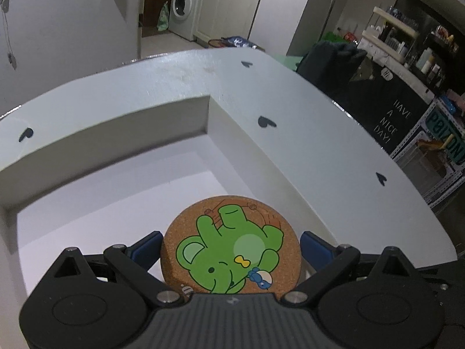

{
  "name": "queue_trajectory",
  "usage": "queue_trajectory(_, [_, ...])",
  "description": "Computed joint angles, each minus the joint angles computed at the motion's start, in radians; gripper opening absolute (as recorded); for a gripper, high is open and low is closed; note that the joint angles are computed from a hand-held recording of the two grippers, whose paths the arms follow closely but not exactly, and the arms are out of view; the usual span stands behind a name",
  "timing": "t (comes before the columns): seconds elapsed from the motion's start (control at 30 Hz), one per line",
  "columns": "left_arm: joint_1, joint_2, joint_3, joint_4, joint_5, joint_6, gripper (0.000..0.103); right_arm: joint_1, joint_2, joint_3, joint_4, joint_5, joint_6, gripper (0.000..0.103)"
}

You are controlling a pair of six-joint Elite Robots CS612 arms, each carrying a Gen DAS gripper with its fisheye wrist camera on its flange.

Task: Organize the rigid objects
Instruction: 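Carry the cork coaster into the white tray and open the left tool, then move the left tool back to the round wooden coaster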

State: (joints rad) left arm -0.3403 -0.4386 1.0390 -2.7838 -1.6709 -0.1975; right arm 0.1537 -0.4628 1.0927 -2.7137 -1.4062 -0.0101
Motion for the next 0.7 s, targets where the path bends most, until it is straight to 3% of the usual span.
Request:
queue_trajectory(0.37, [0.003,-0.018,0.025,0.059,0.003,-0.093,0.103,0.000,0.001,0.000,-0.003,-0.001,0.004,0.005])
queue_trajectory(0.7, [0.001,-0.074,0.121,-0.006,-0.006,-0.099,0.103,0.001,0.001,0.000,-0.006,-0.003,0.006,0.005])
